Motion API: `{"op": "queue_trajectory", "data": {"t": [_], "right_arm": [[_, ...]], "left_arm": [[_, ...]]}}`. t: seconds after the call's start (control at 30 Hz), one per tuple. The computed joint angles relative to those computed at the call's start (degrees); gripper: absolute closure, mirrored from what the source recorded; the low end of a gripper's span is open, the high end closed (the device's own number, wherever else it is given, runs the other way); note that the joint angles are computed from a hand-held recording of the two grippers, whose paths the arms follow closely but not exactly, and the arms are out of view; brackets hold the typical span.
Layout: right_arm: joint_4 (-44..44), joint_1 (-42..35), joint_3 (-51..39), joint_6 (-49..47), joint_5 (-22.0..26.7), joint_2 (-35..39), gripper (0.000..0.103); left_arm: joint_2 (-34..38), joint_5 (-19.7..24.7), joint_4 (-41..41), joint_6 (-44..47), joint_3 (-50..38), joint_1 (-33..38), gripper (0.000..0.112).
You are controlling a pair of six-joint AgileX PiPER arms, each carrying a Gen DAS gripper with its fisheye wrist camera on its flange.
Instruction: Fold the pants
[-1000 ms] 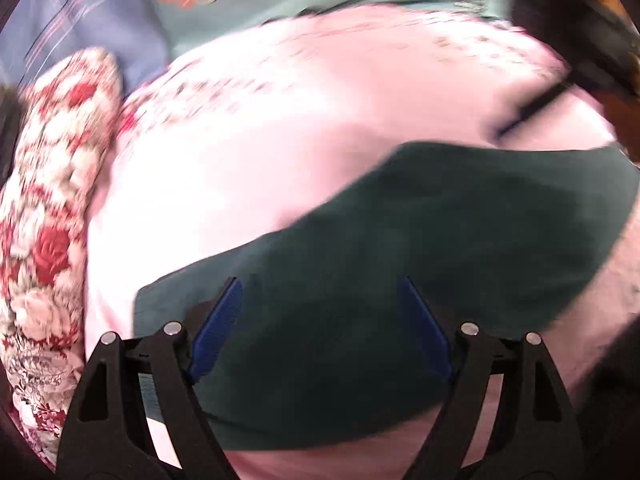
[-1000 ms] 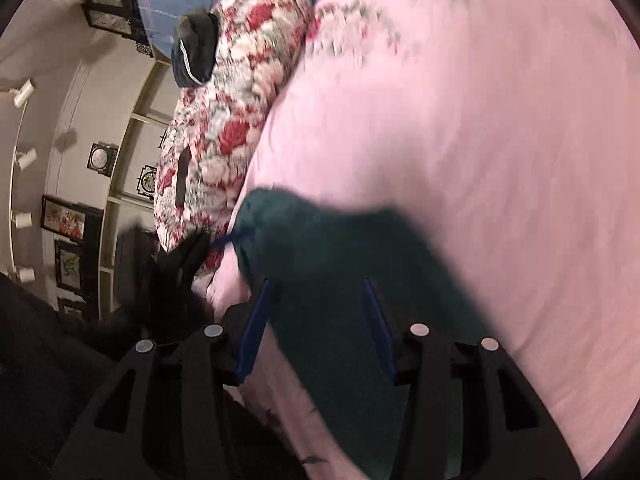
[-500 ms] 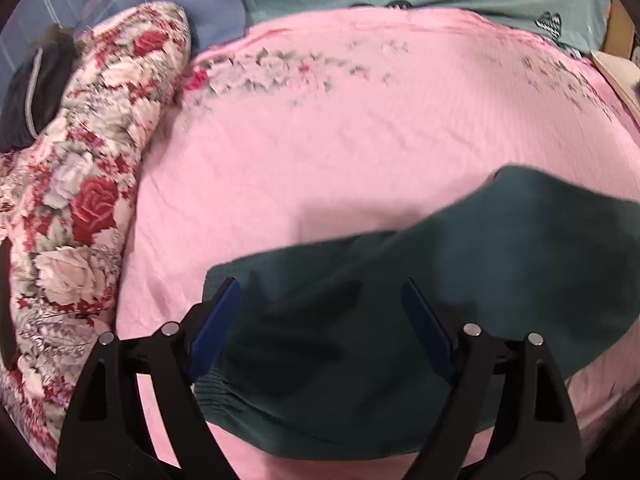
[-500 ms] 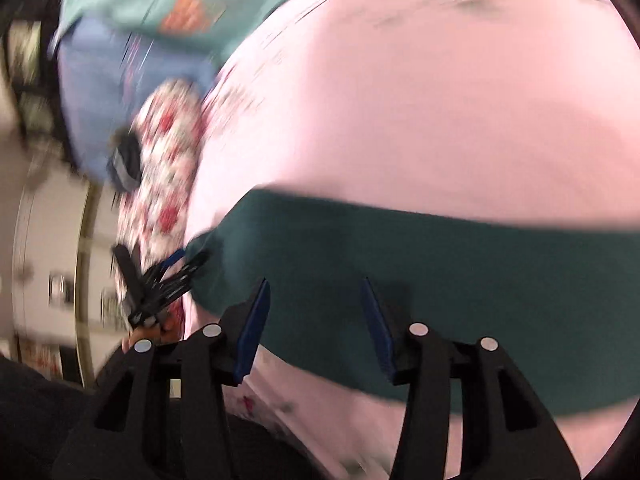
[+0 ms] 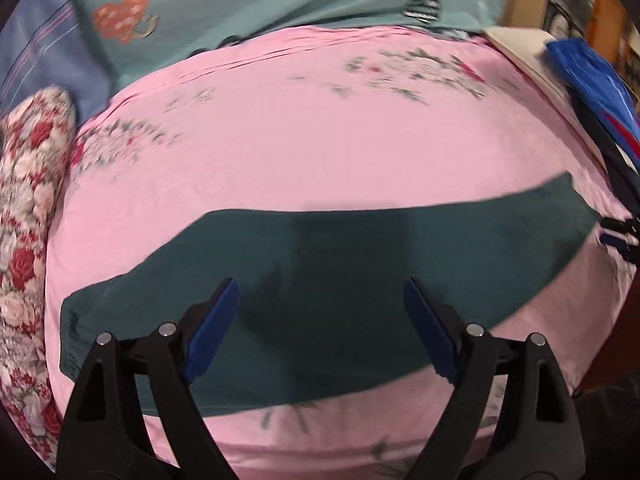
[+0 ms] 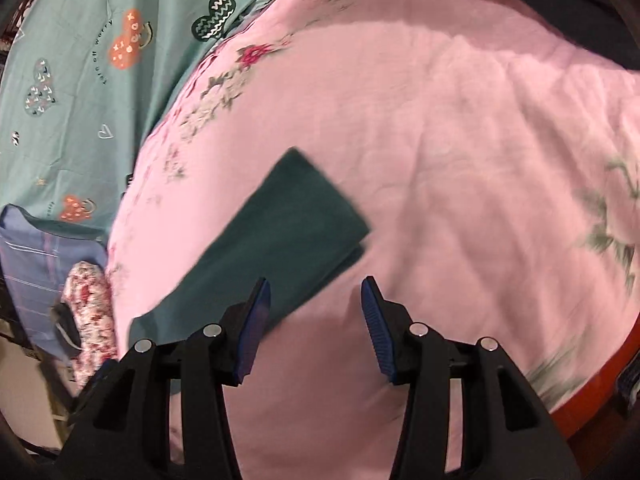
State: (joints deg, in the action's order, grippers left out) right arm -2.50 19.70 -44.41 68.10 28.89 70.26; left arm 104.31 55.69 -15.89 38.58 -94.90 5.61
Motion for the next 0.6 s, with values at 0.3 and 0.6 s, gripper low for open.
{"op": "queue_trajectory", "data": {"t": [0.3, 0.6], "right_arm": [[-11.9, -0.1, 0.0, 3.6, -2.0, 4.0, 0.055], [-11.6, -0.1, -1.4, 1.4, -0.1, 4.6, 0.067]], "left_arm": [[-2.5, -2.7, 7.3, -5.7, 3.9, -8.5, 0.024], [2.0, -3.8, 3.1, -7.5, 2.0, -21.3, 0.024]]}}
